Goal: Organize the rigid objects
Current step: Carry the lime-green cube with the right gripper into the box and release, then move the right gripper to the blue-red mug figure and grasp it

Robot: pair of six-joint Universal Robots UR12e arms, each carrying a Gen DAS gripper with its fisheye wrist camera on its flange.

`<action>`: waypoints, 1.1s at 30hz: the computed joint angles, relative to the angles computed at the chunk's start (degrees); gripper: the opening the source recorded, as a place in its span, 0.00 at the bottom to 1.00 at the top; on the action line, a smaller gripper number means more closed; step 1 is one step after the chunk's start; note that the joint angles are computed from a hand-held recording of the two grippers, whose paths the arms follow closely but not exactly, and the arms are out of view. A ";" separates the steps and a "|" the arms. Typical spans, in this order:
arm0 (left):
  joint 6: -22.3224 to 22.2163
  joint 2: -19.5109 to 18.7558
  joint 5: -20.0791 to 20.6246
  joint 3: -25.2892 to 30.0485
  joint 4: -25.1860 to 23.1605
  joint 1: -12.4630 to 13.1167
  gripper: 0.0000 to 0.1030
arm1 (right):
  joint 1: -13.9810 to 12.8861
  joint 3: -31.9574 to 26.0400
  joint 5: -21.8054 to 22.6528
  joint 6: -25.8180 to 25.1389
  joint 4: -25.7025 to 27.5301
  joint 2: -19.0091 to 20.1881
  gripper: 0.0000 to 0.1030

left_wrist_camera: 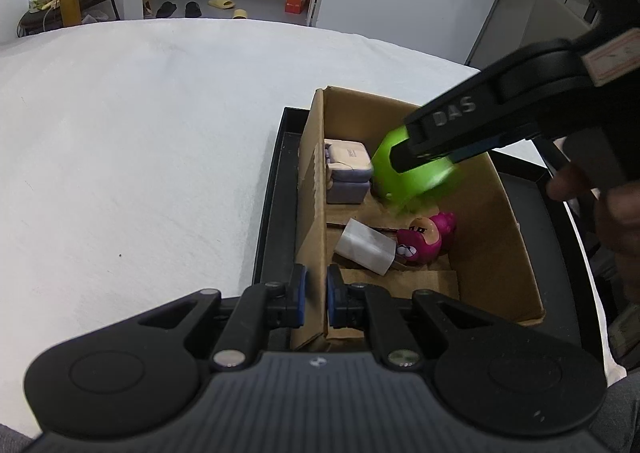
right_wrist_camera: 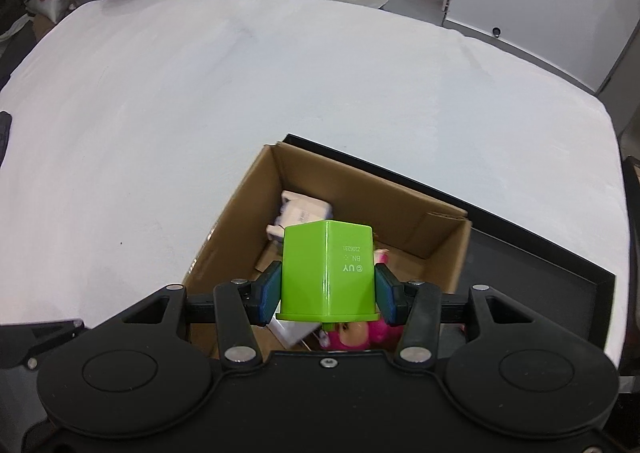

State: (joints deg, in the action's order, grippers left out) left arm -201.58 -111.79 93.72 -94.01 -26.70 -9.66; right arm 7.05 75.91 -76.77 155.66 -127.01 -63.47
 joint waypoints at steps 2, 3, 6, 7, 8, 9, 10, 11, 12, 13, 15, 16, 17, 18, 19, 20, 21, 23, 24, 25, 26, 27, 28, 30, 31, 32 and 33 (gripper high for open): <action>-0.06 -0.02 -0.07 -0.07 0.16 0.05 0.09 | 0.45 0.22 -1.19 1.33 -1.13 0.20 0.49; -0.20 -0.01 -0.25 -0.11 0.18 0.11 0.09 | 0.53 0.33 -1.33 1.81 -1.26 0.20 0.49; -0.41 0.10 -0.59 -0.25 0.25 0.24 0.09 | 0.55 0.78 -1.06 2.09 -0.95 -0.06 0.49; -0.41 0.10 -0.59 -0.25 0.25 0.24 0.09 | 0.55 1.01 -1.25 2.00 -1.00 -0.26 0.50; -0.36 0.10 -0.54 -0.23 0.25 0.22 0.09 | 0.46 1.22 -1.19 2.08 -1.08 -0.46 0.51; -0.32 0.10 -0.52 -0.20 0.19 0.21 0.09 | 0.32 1.41 -1.01 2.37 -1.22 -0.66 0.51; -0.28 0.11 -0.48 -0.20 0.18 0.20 0.09 | 0.16 1.60 -0.77 2.57 -1.37 -0.88 0.52; -0.26 0.10 -0.45 -0.19 0.17 0.19 0.09 | -0.02 1.79 -0.58 2.61 -1.56 -1.13 0.53; -0.20 0.09 -0.42 -0.18 0.16 0.17 0.09 | -0.22 1.98 -0.49 2.68 -1.80 -1.37 0.53; -0.12 0.08 -0.31 -0.12 0.09 0.13 0.09 | -0.47 2.11 -0.34 2.79 -1.97 -1.58 0.53; -0.01 0.05 -0.04 -0.03 -0.03 0.03 0.09 | -1.00 2.22 0.07 3.25 -2.32 -1.86 0.53; -0.01 0.03 0.08 0.02 -0.09 0.00 0.09 | -1.29 2.29 0.21 3.60 -2.44 -1.99 0.53; -0.01 0.00 0.23 0.10 -0.19 -0.06 0.09 | -1.55 2.25 0.26 3.84 -2.47 -2.02 0.53; 0.00 0.00 0.32 0.10 -0.23 -0.06 0.09 | -1.83 2.25 0.23 4.01 -2.51 -2.09 0.53; 0.04 -0.01 0.44 0.09 -0.24 -0.09 0.09 | -2.11 2.29 0.21 4.23 -2.57 -2.16 0.53; 0.10 -0.03 0.60 0.14 -0.31 -0.13 0.09 | -2.43 2.36 0.24 4.46 -2.57 -2.29 0.53; 0.16 -0.07 0.81 0.20 -0.41 -0.20 0.09 | -2.76 2.41 0.37 4.61 -2.56 -2.37 0.53; 0.26 -0.11 1.05 0.29 -0.54 -0.29 0.09 | -3.35 2.64 0.47 4.85 -2.77 -2.57 0.54; 0.22 -0.13 1.15 0.35 -0.63 -0.33 0.09 | -3.61 2.71 0.43 4.91 -2.85 -2.63 0.54; 0.23 -0.17 1.28 0.42 -0.73 -0.37 0.09 | -3.91 2.77 0.52 4.99 -2.77 -2.72 0.54; 0.29 -0.20 1.44 0.47 -0.81 -0.43 0.09 | -4.13 2.82 0.62 5.10 -2.73 -2.75 0.54; 0.44 -0.22 1.65 0.53 -0.89 -0.51 0.09 | -4.37 2.93 0.65 5.17 -2.78 -2.84 0.54; 0.59 -0.26 1.87 0.56 -0.91 -0.59 0.09 | -4.58 3.10 0.64 5.21 -2.94 -2.94 0.54; 0.82 -0.33 2.31 0.70 -1.04 -0.76 0.09 | -4.94 3.30 0.75 5.59 -3.12 -3.02 0.54; 0.80 -0.34 2.41 0.73 -1.09 -0.78 0.09 | -5.15 3.36 0.82 5.82 -3.14 -3.06 0.55; 0.73 -0.37 2.48 0.77 -1.16 -0.80 0.09 | -5.39 3.45 0.88 6.01 -3.27 -3.10 0.56; 0.66 -0.39 2.57 0.82 -1.24 -0.84 0.09 | -5.57 3.59 0.90 6.12 -3.46 -3.14 0.57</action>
State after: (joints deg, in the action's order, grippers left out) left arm -200.92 -112.18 96.30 -93.19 -27.94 -10.50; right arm 1.47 79.50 -75.87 161.78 -130.47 -66.61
